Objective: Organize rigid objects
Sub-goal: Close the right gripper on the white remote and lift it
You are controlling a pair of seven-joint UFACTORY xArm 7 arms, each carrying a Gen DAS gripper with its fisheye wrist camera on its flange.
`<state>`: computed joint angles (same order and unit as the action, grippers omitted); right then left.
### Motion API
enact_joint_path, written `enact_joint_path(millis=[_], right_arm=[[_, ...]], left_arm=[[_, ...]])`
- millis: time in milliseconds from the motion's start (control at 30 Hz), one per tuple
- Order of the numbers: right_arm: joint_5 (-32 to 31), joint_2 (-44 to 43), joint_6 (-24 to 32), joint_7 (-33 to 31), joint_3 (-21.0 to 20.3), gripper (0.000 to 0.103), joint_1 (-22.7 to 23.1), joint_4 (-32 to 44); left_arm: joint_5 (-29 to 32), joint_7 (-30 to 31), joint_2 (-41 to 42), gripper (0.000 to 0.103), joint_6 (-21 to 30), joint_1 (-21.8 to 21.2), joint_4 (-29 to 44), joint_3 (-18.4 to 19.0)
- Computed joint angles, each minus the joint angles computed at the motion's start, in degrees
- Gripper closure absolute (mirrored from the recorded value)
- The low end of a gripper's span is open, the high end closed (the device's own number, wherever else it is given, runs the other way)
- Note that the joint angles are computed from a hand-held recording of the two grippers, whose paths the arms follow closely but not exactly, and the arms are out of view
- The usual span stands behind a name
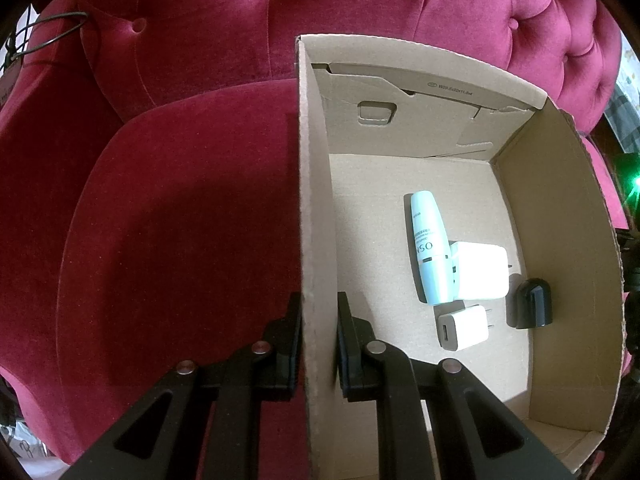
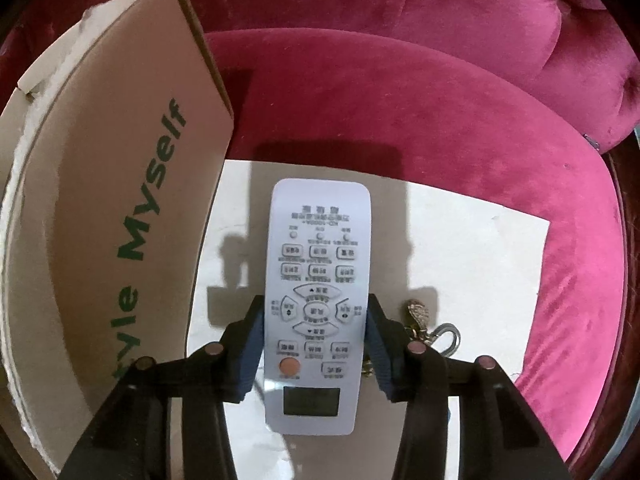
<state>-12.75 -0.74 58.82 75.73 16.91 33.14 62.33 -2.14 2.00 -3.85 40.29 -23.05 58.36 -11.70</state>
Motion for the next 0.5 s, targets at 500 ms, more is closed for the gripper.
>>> enact_joint_path(millis=[500], right_arm=[[-1.59,-2.75,6.49,4.34,1.94,0.054,1.11,3.05]], left_arm=[[0.36,-0.63,-0.19,0.087,-0.18,-0.19,-0.21,-0.08]])
